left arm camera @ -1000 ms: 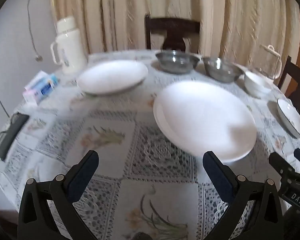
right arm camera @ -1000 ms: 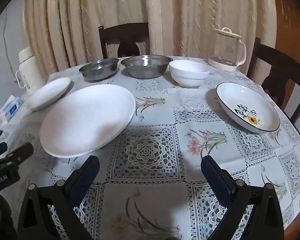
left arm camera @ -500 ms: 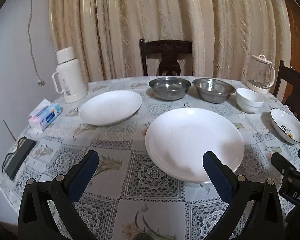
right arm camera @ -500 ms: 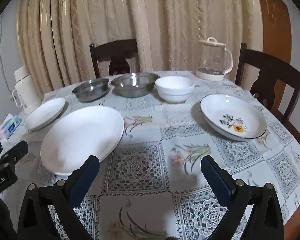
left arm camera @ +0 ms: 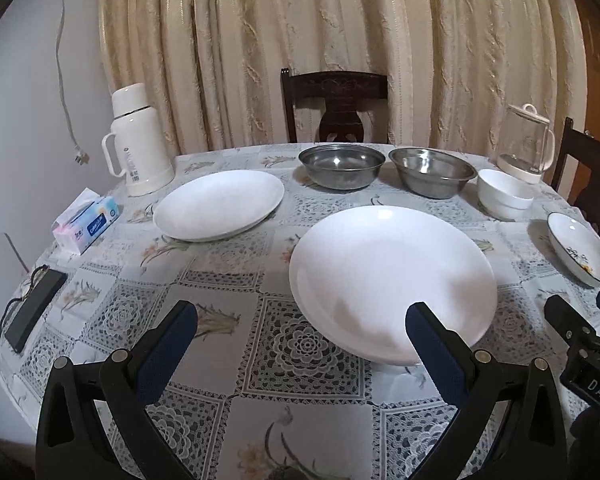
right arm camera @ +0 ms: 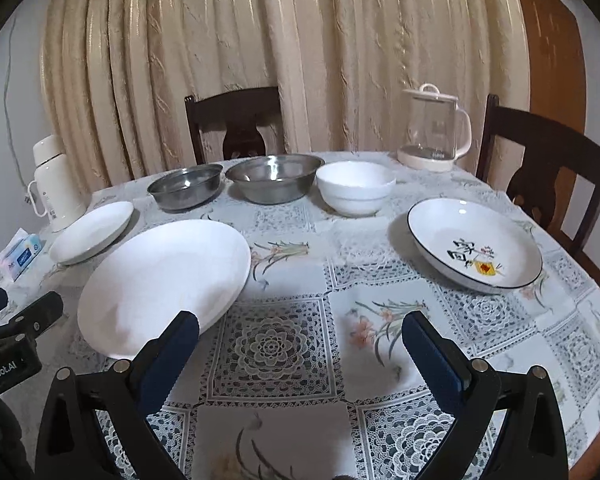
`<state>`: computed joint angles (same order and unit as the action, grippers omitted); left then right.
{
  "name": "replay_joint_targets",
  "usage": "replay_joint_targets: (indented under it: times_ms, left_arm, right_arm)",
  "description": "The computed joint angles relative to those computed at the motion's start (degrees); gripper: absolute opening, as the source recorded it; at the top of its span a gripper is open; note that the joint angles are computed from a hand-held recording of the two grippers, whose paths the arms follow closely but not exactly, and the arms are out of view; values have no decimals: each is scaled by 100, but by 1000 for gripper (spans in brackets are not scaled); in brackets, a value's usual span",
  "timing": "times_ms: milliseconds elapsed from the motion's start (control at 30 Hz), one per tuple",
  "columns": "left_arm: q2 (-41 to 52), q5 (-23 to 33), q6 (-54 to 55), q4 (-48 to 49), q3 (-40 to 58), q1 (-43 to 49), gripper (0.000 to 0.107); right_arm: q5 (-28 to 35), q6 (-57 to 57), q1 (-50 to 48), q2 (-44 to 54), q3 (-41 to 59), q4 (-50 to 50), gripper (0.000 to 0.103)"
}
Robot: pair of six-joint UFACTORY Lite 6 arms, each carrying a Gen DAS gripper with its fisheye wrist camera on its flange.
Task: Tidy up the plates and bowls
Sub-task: 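Move both grippers toward the rim of the large white plate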
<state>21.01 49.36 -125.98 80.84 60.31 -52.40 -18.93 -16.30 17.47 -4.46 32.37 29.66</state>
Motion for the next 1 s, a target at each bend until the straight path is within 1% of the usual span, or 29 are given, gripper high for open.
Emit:
replay_joint_targets:
  times_ms: [100, 200, 333, 467, 567, 667, 800, 900, 1000]
  left_arm:
    - [110, -43, 19, 31, 51, 96, 103]
    - [186, -147, -44, 135, 55, 204, 103]
    - [295, -280, -204, 308, 53, 398, 103]
    - [293, -400, -697, 612, -97, 585, 103]
    - [347, -436, -1028, 806, -183, 679, 103]
    - [286, -574, -1170, 907, -267, 758, 103]
    - [188, -393, -1361, 962, -403, 695, 103]
    - [200, -234, -1312, 902, -373, 622, 103]
    - [260, -76, -1142, 824, -255, 565, 103]
  right_arm:
    - [65, 394, -120, 197, 113, -372, 103]
    - [27, 449, -137, 397, 179, -398, 103]
    - [5, 792, -227, 679, 251, -714, 103]
    - [103, 1772, -441, 715, 256, -1664, 103]
    - [42, 2100, -500, 668, 194, -1931, 103]
    - [-56, 2122, -499, 582, 97, -1912, 103]
    - [-68, 2149, -531, 550, 67, -1882, 103]
    - [-81, 2249, -557, 549, 62, -1978, 103]
    - [-2, 2047, -533, 592, 115, -1773, 103]
